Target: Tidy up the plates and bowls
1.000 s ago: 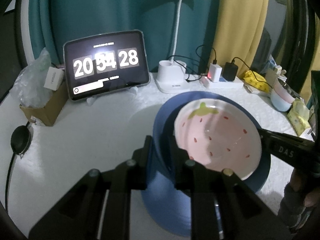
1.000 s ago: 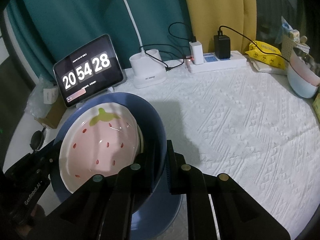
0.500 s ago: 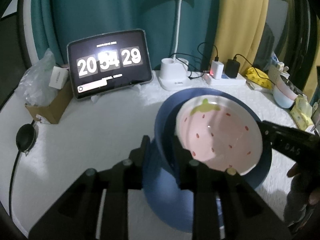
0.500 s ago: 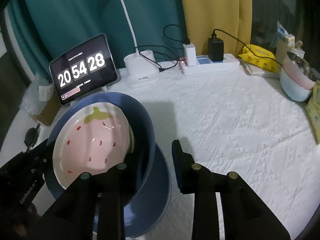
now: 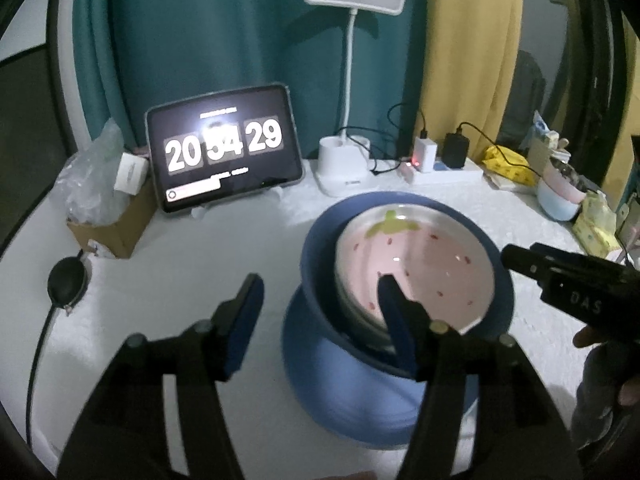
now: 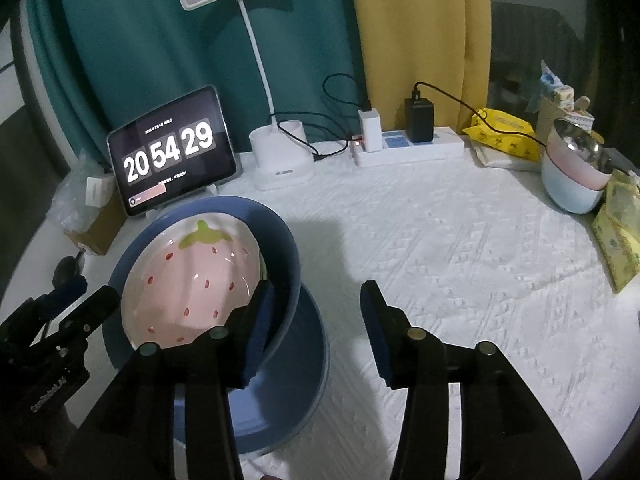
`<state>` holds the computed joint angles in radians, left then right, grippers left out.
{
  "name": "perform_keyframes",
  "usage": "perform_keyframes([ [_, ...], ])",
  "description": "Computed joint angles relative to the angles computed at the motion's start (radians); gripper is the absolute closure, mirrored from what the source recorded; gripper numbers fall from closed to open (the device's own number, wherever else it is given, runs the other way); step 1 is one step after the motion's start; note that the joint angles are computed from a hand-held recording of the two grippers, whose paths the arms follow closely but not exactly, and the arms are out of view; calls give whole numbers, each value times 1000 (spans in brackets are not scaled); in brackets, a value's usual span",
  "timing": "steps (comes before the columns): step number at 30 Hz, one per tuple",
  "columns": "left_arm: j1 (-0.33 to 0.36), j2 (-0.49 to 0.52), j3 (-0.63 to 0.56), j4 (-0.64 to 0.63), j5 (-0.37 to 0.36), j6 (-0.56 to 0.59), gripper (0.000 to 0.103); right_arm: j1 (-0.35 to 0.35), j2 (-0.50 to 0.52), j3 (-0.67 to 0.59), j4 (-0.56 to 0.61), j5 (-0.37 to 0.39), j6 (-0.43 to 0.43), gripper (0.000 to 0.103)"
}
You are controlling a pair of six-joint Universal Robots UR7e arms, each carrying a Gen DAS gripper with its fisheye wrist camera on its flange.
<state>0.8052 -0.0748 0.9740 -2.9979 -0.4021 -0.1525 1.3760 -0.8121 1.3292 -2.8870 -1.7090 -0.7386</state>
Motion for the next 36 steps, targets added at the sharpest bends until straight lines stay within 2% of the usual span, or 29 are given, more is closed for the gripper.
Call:
perform_keyframes([
  [13,-48,17,3,-70,1,54,41,-22,-82,99,-72,33,-20,55],
  [14,-53,18,4,-79,3,59,38,-22,-87,104,-77,35,-21,55],
  [15,-57,19,6,-93,5,66,30,-23,-94,115,-88,37,-23,55],
  [18,-70,22,8,-127,5,86,24,-25,-113,140,-110,46,-30,55],
  [36,-142,18,49,-221,51,117,20,-44,-232,289,-245,109,-72,54],
])
